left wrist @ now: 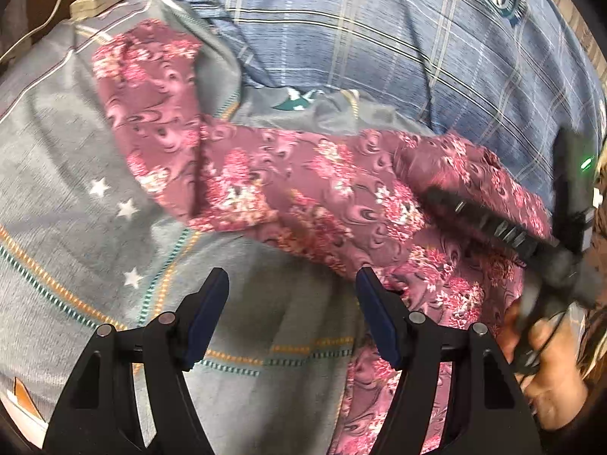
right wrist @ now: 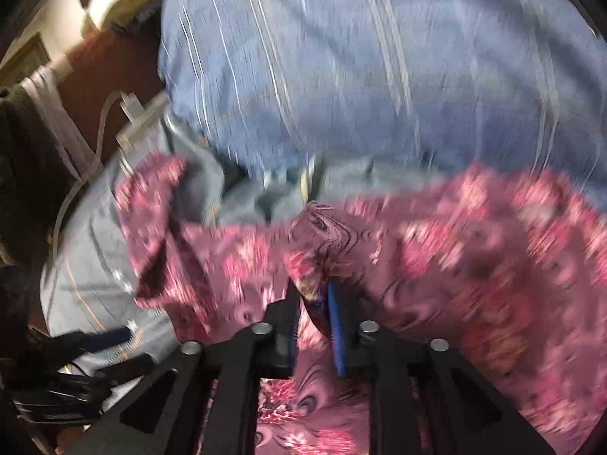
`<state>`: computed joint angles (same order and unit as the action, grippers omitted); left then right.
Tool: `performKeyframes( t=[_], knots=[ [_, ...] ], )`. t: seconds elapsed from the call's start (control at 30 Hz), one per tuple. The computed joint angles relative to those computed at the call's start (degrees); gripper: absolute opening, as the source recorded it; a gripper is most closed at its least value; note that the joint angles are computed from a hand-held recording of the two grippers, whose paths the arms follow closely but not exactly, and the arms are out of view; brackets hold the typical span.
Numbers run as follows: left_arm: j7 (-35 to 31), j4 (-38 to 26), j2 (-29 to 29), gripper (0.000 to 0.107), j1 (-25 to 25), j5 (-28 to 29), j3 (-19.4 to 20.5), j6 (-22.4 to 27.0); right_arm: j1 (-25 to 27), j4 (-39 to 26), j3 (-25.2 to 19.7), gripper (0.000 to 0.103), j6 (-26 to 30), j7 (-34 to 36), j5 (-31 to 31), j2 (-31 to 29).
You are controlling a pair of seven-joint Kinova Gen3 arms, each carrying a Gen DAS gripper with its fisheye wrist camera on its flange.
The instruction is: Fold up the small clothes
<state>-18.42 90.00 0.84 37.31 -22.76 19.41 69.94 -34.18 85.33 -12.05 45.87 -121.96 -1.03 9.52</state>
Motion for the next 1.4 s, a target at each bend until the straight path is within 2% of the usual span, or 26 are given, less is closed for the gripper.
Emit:
performKeyframes(
  t=[0.1, 0.13, 0.2, 0.27, 0.33, 0.43, 0.5, 0.6, 0.63, 0.7, 0.73, 0.77, 0.8, 0.9, 0.97, 1.03, 1.1, 1.13, 1.17, 1.3, 1.37, 1.4],
  knots=[
    [0.45, 1.19, -1.10, 0.069, -0.90, 1.64, -0.46, -1.52, 2.08, 3.35, 0.43, 0.024, -1.29, 3.54, -6.99, -2.07],
    [0.54, 1.13, -1.04, 0.069, -1.19, 2.07, -0.44, -1.85, 4.17, 5.44, -0.67, 0.025, -2.78, 4.65, -9.32, -3.83],
    [0.42, 0.45, -0.48, 0.069, -1.67, 3.25, -0.51, -3.02, 5.87, 10.23, 0.32, 0.029, -4.78, 7.58, -13.98, -9.14],
    [-0.43, -0.80, 0.76, 0.069, -1.92, 5.06, -0.70, -5.31, 6.08, 14.57, 3.61, 0.050, -5.53, 11.83, -18.48, -14.44],
    [-1.47, -2.31, 2.39, 0.069, -1.62, 6.34, -0.90, -7.17, 10.44, 17.62, 3.95, 0.056, -2.93, 12.88, -20.13, -19.75],
    [-4.30, -7.14, 7.40, 0.069, -0.26, 8.47, -1.66, -8.18, 15.43, 24.33, 7.11, 0.056, -1.06, 11.02, -21.18, -27.72],
    [-5.51, -11.80, 11.88, 0.069, 1.32, 8.99, -2.51, -6.29, 17.72, 29.23, 10.96, 0.056, -0.37, 9.59, -21.62, -32.61],
    [-5.28, -17.94, 17.46, 0.069, 3.78, 8.78, -4.69, -2.54, 19.74, 34.10, 16.50, 0.053, -0.64, 9.75, -23.68, -36.45],
    [-5.12, -20.20, 19.22, 0.069, 4.26, 8.92, -5.64, -1.05, 19.09, 35.49, 18.68, 0.047, -2.09, 10.86, -25.61, -36.97],
    [-4.57, -23.32, 21.31, 0.069, 5.18, 9.43, -7.48, 0.92, 20.38, 36.59, 20.51, 0.043, -3.98, 11.07, -27.69, -36.75],
    [-4.18, -24.34, 21.71, 0.069, 5.35, 10.26, -8.28, 1.33, 21.02, 36.23, 20.42, 0.035, -4.00, 11.11, -27.69, -36.22],
    [-3.67, -24.55, 21.55, 0.068, 5.60, 10.88, -8.98, 1.07, 20.93, 36.02, 21.31, 0.011, -4.34, 12.08, -28.07, -35.97],
    [-3.49, -24.49, 21.31, 0.068, 5.86, 11.06, -9.51, 0.60, 20.18, 36.20, 22.82, 0.004, -5.60, 13.98, -29.03, -36.77],
    [-3.31, -27.25, 22.60, 0.069, 8.43, 7.96, -10.89, 4.73, 21.38, 36.09, 22.15, 0.004, -6.90, 15.83, -27.37, -39.12],
    [-4.68, -28.50, 24.12, 0.069, 8.76, 8.58, -11.96, 7.07, 22.56, 35.68, 21.69, 0.004, -5.21, 16.32, -26.06, -38.18],
    [-4.00, -27.89, 24.21, 0.069, 8.75, 7.48, -11.59, 7.00, 21.98, 35.68, 23.07, 0.004, -2.31, 15.89, -24.69, -35.40],
    [-5.17, -29.61, 24.67, 0.069, 9.37, 7.20, -11.80, 9.00, 23.37, 36.80, 22.38, 0.003, -2.45, 16.63, -26.24, -36.01],
    [-5.59, -29.36, 24.21, 0.069, 9.34, 7.45, -11.74, 8.99, 23.84, 36.69, 22.00, 0.010, -1.95, 16.21, -26.17, -36.62],
    [-6.02, -29.23, 23.87, 0.069, 9.40, 7.47, -11.69, 8.96, 24.14, 36.40, 22.19, 0.012, -0.81, 16.36, -26.07, -37.37],
    [-7.39, -27.41, 19.90, 0.069, 10.04, 4.83, -11.84, 10.62, 24.20, 34.29, 18.09, 0.015, 0.64, 16.55, -24.11, -40.11],
    [-6.62, -24.91, 16.78, 0.069, 9.89, 3.14, -11.84, 10.50, 23.53, 32.80, 15.98, 0.032, 1.02, 16.63, -22.75, -39.81],
    [-6.25, -23.41, 15.05, 0.069, 9.23, 2.74, -11.68, 10.39, 23.20, 31.82, 14.06, 0.037, 0.75, 16.57, -21.77, -38.74]
  ],
)
